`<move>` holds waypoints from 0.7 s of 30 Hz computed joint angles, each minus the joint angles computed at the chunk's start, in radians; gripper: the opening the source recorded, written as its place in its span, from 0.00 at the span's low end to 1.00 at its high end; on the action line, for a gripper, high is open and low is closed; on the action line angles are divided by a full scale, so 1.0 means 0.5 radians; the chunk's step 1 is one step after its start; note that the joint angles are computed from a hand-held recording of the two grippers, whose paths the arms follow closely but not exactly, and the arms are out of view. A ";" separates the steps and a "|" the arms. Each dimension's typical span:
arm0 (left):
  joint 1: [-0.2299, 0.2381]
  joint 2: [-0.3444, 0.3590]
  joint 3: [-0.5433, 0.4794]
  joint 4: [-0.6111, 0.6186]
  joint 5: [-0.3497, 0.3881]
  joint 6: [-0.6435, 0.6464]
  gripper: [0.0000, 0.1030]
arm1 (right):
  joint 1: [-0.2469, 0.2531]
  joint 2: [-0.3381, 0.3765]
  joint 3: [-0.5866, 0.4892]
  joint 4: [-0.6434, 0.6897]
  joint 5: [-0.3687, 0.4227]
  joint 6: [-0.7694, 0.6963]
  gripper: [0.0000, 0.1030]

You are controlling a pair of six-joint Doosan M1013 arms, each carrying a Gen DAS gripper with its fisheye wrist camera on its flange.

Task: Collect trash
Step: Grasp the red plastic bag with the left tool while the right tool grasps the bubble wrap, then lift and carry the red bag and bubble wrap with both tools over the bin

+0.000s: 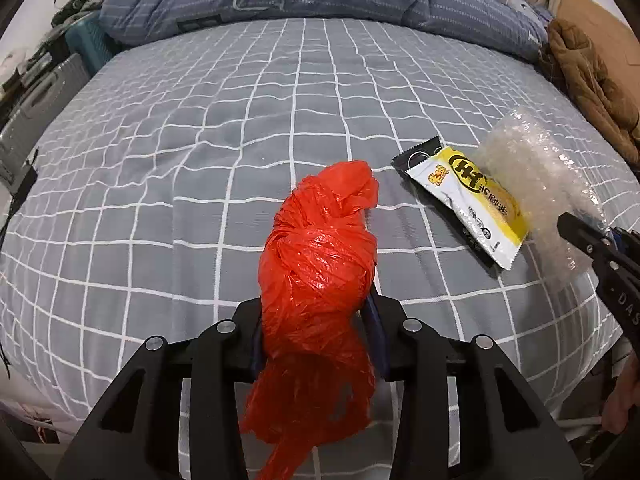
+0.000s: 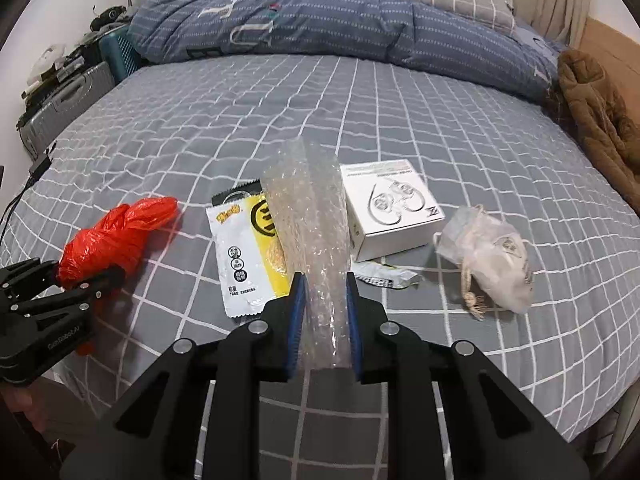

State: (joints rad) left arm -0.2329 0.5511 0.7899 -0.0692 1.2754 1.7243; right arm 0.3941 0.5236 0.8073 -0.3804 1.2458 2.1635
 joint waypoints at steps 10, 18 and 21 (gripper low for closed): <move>0.007 -0.088 0.066 -0.012 -0.046 -0.017 0.37 | 0.014 -0.074 0.065 -0.015 -0.042 0.047 0.18; 0.007 -0.158 0.118 -0.032 -0.066 -0.013 0.37 | 0.034 -0.145 0.131 -0.005 -0.080 0.073 0.18; -0.001 -0.187 0.148 -0.032 -0.079 0.004 0.37 | 0.044 -0.168 0.155 -0.013 -0.080 0.094 0.18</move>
State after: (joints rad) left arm -0.2334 0.4578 0.8641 -0.0851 1.2359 1.7261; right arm 0.4161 0.4396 0.8847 -0.3871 1.2057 2.2103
